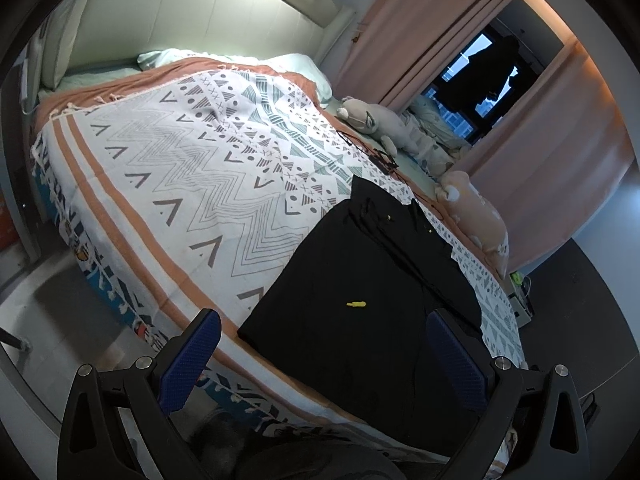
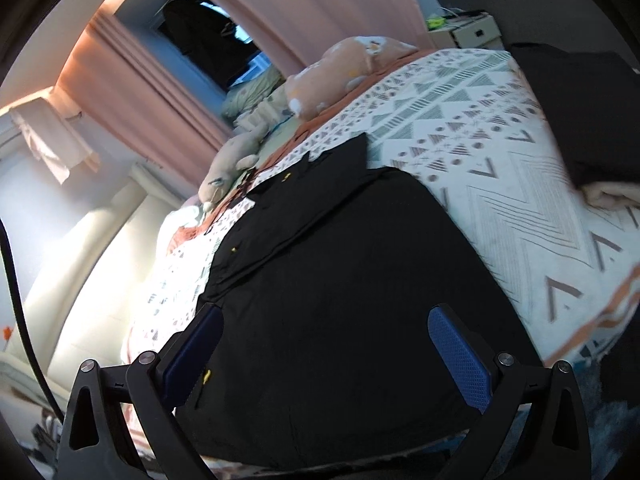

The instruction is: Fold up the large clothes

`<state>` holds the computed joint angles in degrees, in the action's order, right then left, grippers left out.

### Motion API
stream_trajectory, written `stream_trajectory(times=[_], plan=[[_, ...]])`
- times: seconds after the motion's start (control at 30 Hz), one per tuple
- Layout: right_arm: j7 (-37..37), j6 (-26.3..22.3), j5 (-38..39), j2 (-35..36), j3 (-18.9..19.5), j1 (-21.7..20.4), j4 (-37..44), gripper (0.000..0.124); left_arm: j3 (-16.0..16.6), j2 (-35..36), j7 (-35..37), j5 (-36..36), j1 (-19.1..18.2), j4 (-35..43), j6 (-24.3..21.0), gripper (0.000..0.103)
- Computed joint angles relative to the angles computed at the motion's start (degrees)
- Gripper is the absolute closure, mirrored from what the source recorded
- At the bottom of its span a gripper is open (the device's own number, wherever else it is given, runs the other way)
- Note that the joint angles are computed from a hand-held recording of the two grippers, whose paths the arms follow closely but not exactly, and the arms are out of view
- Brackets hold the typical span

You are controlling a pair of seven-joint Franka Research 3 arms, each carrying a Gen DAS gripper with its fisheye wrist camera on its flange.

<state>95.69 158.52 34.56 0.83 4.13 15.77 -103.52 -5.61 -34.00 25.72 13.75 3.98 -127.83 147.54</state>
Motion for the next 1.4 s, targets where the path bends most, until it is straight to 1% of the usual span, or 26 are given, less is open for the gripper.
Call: stream_trajectory(times=[0.1, 0.17, 0.27, 0.33, 0.37, 0.4, 0.5, 0.6, 0.63, 0.7, 0.77, 0.87, 0.9, 0.97, 1.03, 1.1, 1.17, 1.27, 1.33, 1.4], plan=[[0.09, -0.04, 1.61, -2.47, -0.97, -0.91, -3.17, 0.021, 0.6, -1.62, 0.16, -0.84, -0.89, -2.88, 2.37, 0.002], [-1.49, 0.1, 3.9, -4.32, -1.62, -1.27, -5.27, 0.021, 0.99, -2.8, 0.22, -1.42, -1.19, -4.93, 3.97, 0.004], [-2.24, -0.15, 3.25, -6.35, -2.41, -1.99, -7.82, 0.023, 2.29, -4.15, 1.07, -2.82, -2.08, -8.21, 7.36, 0.011], [-3.34, -1.16, 2.49, -7.36, -3.09, -2.53, -9.51, 0.028, 3.62, -4.4, 2.32, -4.45, -3.19, -9.62, 8.97, 0.019], [-4.31, -1.8, 2.59, -7.5, -3.4, -2.66, -10.11, 0.035, 4.47, -4.42, 3.26, -5.43, -3.93, -10.3, 9.6, 0.02], [-5.38, -2.53, 3.13, -7.63, -3.73, -2.76, -10.77, 0.042, 4.96, -4.31, 4.07, -6.18, -4.31, -10.64, 9.77, 0.024], [-9.2, -4.42, 7.4, -7.37, -4.73, -2.89, -12.27, 0.051, 5.78, -3.98, 6.12, -7.88, -4.66, -11.68, 10.1, 0.028], [-10.79, -4.73, 8.71, -6.47, -4.85, -3.64, -13.36, 0.052, 6.61, -3.43, 7.76, -9.53, -4.8, -12.55, 10.54, 0.03], [-10.76, -4.94, 8.58, -6.14, -4.78, -3.91, -13.47, 0.052, 6.98, -3.17, 8.47, -10.16, -5.03, -12.72, 10.71, 0.034], [-13.29, -5.7, 10.76, -5.78, -4.97, -4.06, -13.77, 0.056, 8.59, -1.96, 11.15, -11.98, -6.54, -12.36, 10.29, 0.038], [-16.84, -7.16, 13.93, -4.89, -5.16, -4.21, -13.36, 0.061, 9.5, -0.79, 13.34, -13.82, -7.33, -12.18, 10.51, 0.039], [-20.38, -9.5, 17.03, -3.43, -4.91, -4.61, -12.31, 0.07, 10.07, 0.87, 15.57, -15.89, -7.35, -12.02, 11.17, 0.039], [-20.9, -10.04, 17.3, -2.93, -4.74, -4.82, -11.98, 0.073, 10.82, 1.42, 17.03, -16.85, -7.88, -11.95, 11.57, 0.039], [-20.93, -10.79, 16.8, -1.89, -4.33, -5.19, -11.19, 0.073, 11.78, 2.35, 19.37, -18.58, -8.34, -11.83, 12.3, 0.039], [-21.09, -11.28, 16.91, -1.11, -4.0, -5.52, -10.6, 0.074, 12.43, 3.62, 21.43, -20.17, -8.59, -11.12, 11.77, 0.039], [-22.86, -12.35, 19.06, -0.27, -3.8, -5.89, -9.75, 0.083, 12.64, 4.6, 23.11, -21.79, -8.65, -10.62, 11.38, 0.04], [-24.54, -13.42, 21.07, 0.38, -3.6, -6.26, -8.89, 0.085, 13.18, 5.69, 24.99, -23.94, -9.18, -10.11, 11.45, 0.041], [-29.2, -14.87, 25.69, 1.0, -3.25, -6.74, -7.46, 0.085, 13.19, 7.35, 27.22, -26.31, -9.22, -9.1, 11.22, 0.041], [-31.13, -15.84, 28.25, 1.72, -3.03, -6.97, -6.43, 0.085, 14.09, 8.48, 29.96, -29.12, -10.47, -8.47, 11.52, 0.042], [-30.9, -16.08, 28.27, 2.65, -2.79, -7.03, -5.54, 0.085, 15.33, 9.56, 33.04, -33.04, -12.11, -7.98, 12.11, 0.043]])
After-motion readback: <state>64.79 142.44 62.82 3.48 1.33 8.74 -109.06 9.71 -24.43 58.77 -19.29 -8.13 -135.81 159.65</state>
